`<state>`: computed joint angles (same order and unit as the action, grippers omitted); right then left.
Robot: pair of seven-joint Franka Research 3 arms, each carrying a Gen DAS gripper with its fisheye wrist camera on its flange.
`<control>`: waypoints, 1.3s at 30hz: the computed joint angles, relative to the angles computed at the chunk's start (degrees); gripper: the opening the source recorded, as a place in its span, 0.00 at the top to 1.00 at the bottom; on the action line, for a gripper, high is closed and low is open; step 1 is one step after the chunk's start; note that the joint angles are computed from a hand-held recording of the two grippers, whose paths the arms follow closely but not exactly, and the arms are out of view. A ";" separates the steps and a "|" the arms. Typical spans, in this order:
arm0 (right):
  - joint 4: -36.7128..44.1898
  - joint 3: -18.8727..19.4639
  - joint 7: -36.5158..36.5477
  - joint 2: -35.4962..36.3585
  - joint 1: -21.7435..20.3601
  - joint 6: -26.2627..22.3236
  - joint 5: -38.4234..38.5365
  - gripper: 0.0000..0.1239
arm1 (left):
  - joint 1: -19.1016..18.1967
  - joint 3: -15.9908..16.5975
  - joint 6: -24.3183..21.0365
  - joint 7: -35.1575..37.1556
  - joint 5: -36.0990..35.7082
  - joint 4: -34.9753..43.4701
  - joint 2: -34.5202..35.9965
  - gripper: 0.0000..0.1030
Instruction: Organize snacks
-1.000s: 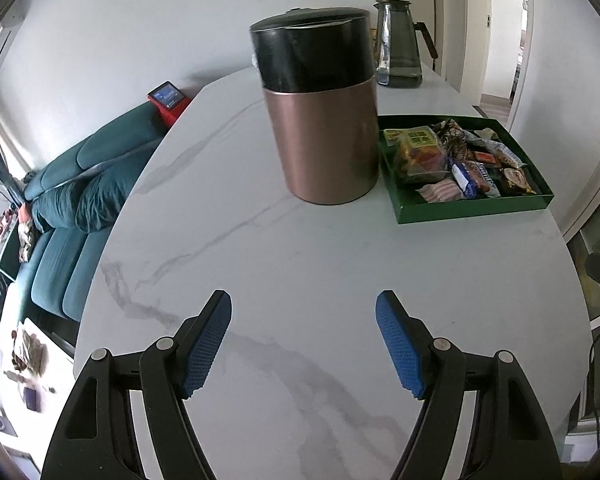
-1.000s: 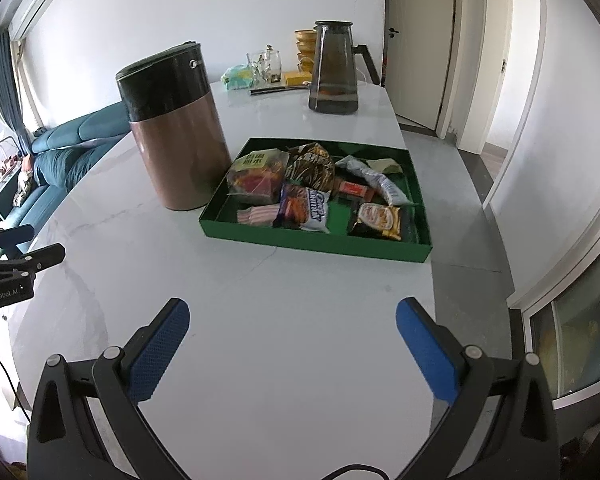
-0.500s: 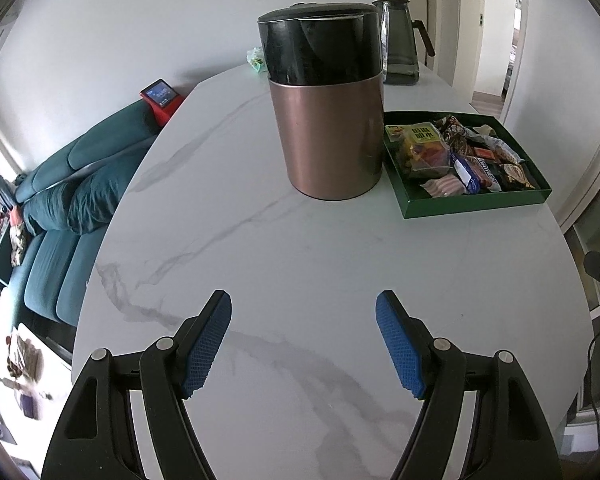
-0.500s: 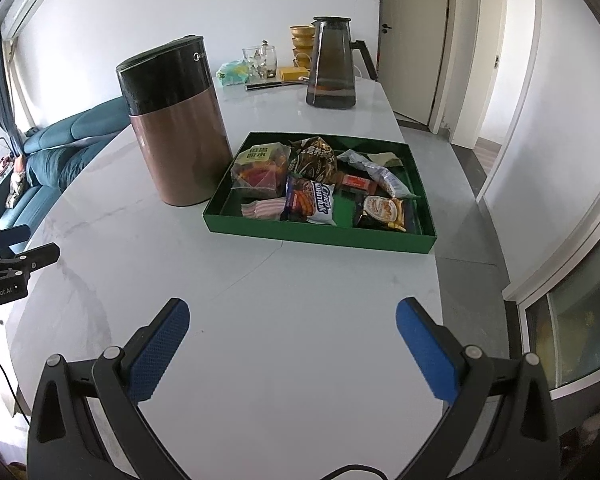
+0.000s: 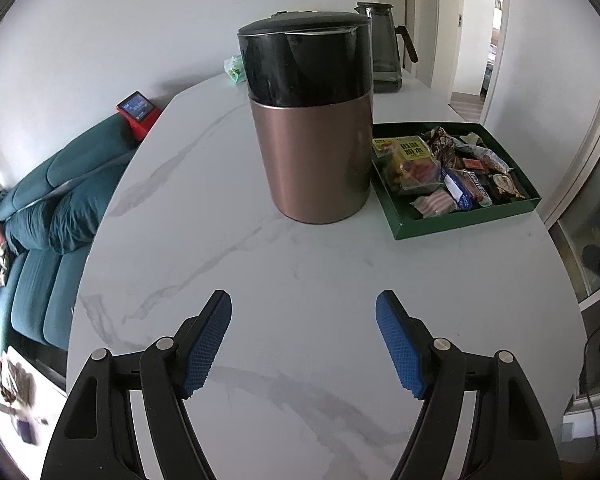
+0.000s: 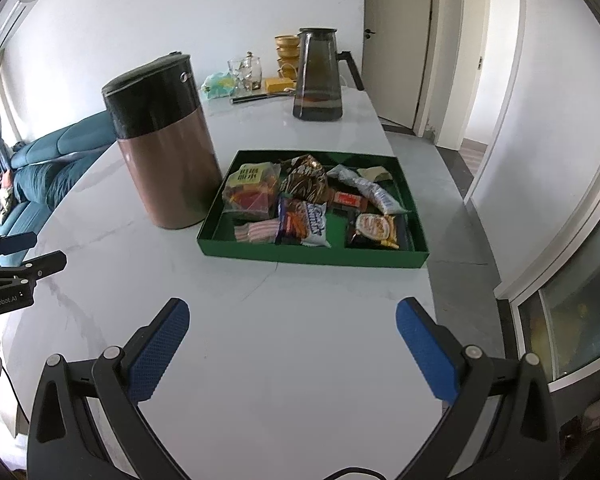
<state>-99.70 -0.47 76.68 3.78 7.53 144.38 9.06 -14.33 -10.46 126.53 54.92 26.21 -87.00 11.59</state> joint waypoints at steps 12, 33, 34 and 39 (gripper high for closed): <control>2.56 -0.84 6.11 1.78 -0.23 -1.20 -5.34 0.17 | 2.24 1.38 0.65 2.71 0.39 1.05 1.35 0.26; 4.12 -1.48 10.85 2.99 -0.27 -1.40 -10.06 0.17 | 2.49 1.70 1.02 9.06 -3.11 6.20 6.20 0.27; 4.11 -1.49 10.94 2.96 -0.26 -1.37 -10.13 0.17 | 2.41 1.76 1.03 9.02 -2.98 6.18 6.24 0.27; 4.41 -1.43 10.91 3.19 -0.20 -1.48 -10.08 0.17 | 2.27 1.98 1.14 8.89 -2.38 5.97 6.30 0.27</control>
<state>-95.29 -1.89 87.60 6.97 7.33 142.90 -1.02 -12.06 -8.48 127.67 63.81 23.83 -81.02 17.89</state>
